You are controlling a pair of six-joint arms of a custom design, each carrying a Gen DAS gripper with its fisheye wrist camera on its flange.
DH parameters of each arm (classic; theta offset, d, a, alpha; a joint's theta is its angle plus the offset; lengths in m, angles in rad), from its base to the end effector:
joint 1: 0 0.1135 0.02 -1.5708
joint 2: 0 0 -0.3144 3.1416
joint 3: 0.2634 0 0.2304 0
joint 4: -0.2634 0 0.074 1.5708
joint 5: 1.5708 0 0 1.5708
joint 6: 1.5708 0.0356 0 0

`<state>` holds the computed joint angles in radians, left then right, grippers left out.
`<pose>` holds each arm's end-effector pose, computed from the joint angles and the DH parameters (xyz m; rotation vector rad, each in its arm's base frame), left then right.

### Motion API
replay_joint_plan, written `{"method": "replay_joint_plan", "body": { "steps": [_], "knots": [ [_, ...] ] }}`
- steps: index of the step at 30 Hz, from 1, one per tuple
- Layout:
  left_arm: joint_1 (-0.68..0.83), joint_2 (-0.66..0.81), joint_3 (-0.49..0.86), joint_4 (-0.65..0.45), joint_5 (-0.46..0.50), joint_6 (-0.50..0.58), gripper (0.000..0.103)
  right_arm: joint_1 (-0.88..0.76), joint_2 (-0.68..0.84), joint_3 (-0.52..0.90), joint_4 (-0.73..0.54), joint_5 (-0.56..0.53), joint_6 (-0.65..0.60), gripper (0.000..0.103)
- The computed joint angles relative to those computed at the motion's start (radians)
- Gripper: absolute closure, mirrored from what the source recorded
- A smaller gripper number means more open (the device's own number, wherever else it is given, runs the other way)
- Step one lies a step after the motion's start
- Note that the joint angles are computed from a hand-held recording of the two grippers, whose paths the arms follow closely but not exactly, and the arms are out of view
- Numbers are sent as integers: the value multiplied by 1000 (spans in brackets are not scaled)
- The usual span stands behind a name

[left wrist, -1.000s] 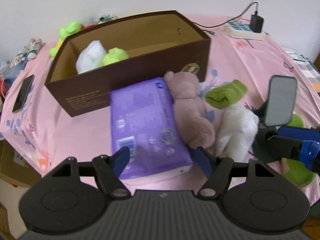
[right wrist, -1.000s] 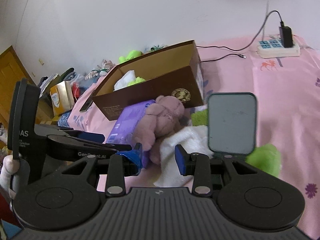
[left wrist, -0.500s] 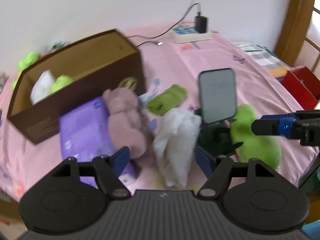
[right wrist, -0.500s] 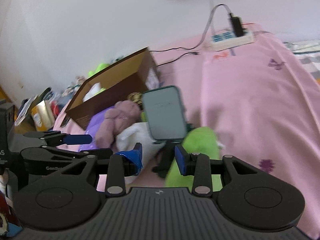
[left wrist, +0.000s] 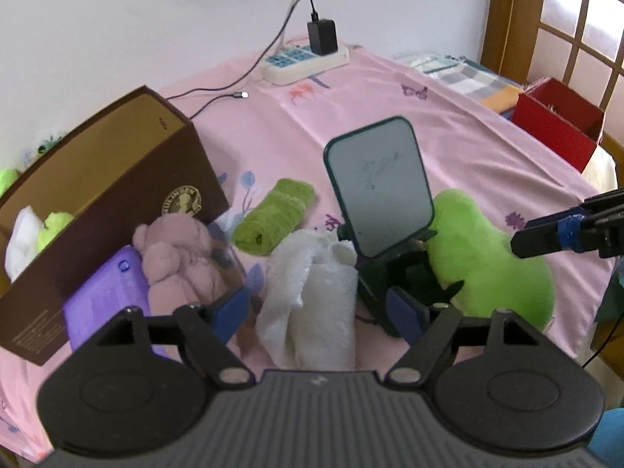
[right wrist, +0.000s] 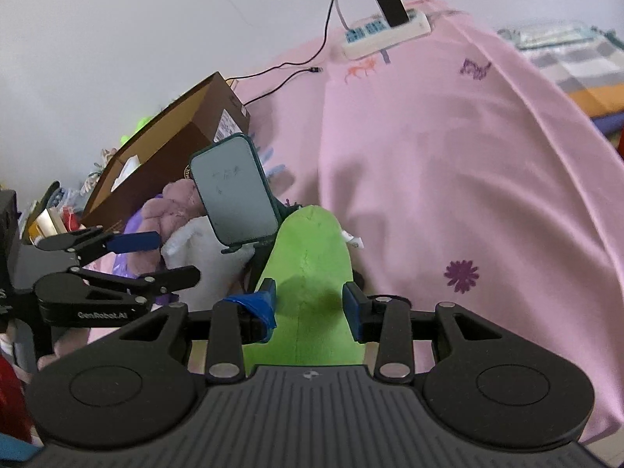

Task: Organize soft objects
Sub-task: 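Grasp the white fluffy towel with the left gripper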

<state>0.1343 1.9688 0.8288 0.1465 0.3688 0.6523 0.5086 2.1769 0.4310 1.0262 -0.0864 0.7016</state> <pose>0.3464 0.0338 0.1364 0.7648 2.3524 -0.1444 0.2621 0.1496 0.0702 0.1841 2.3888 0.7028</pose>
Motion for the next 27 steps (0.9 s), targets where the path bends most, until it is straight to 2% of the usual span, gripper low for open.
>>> {"method": "replay_joint_plan", "body": {
  "steps": [3,13,20,24,26,27],
  "knots": [
    [-3,31,33,-14,1,8,15,-16,7,43,-50,-24,-3,78],
    [-23,108,107,-47,6,72,15,-73,29,174,-227,-133,8,68],
    [-24,168,157,-75,-20,116,15,-89,76,249,-284,-201,30,55],
    [-28,187,172,-73,-34,124,15,-98,100,272,-288,-245,64,53],
    [-29,191,170,-60,-28,123,16,-111,113,279,-285,-280,86,53],
    [-30,192,169,-54,-28,123,23,-121,120,281,-280,-303,103,53]
  ]
}}
